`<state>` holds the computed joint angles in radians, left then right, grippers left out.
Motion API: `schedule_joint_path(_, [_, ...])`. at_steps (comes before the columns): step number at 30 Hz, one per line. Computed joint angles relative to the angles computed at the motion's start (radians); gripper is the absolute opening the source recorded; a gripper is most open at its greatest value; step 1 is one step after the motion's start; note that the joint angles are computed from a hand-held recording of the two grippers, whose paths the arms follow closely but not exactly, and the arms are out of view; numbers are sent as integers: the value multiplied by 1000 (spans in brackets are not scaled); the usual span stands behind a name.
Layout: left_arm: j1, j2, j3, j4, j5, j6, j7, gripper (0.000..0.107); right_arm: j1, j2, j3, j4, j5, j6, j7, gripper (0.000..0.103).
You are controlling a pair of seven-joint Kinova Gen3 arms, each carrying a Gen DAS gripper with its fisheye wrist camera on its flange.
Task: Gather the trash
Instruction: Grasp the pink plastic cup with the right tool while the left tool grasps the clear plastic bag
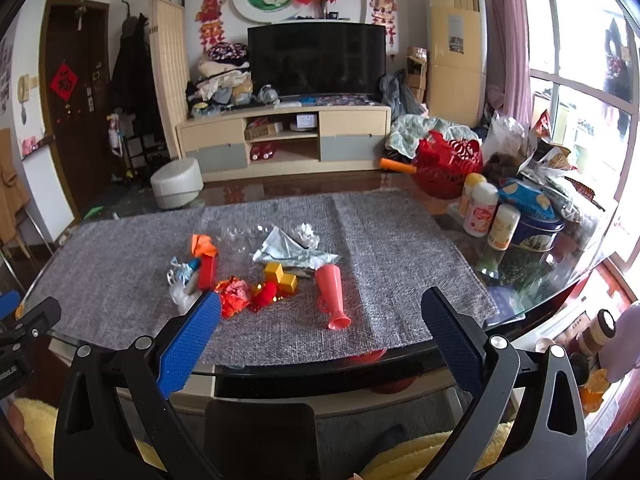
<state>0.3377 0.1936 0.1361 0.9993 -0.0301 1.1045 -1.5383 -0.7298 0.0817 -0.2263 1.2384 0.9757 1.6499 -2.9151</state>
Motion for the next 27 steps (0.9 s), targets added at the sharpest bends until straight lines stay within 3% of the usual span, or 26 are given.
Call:
schedule_joint_path(12, [24, 129, 0, -63, 20, 5, -15, 95, 165, -8, 53, 94, -227, -210, 54, 100])
schedule_joint_path(14, [30, 161, 1, -91, 24, 26, -27, 95, 175, 14, 65, 83, -245, -202, 81, 100])
schedule_joint_path(19, [54, 250, -5, -182, 21, 90, -63, 95, 212, 54, 101, 61, -300, -219, 140, 100])
schedule_joint_path(27, [93, 413, -32, -413, 30, 219, -76, 95, 291, 77, 150, 77, -392, -332, 216, 100])
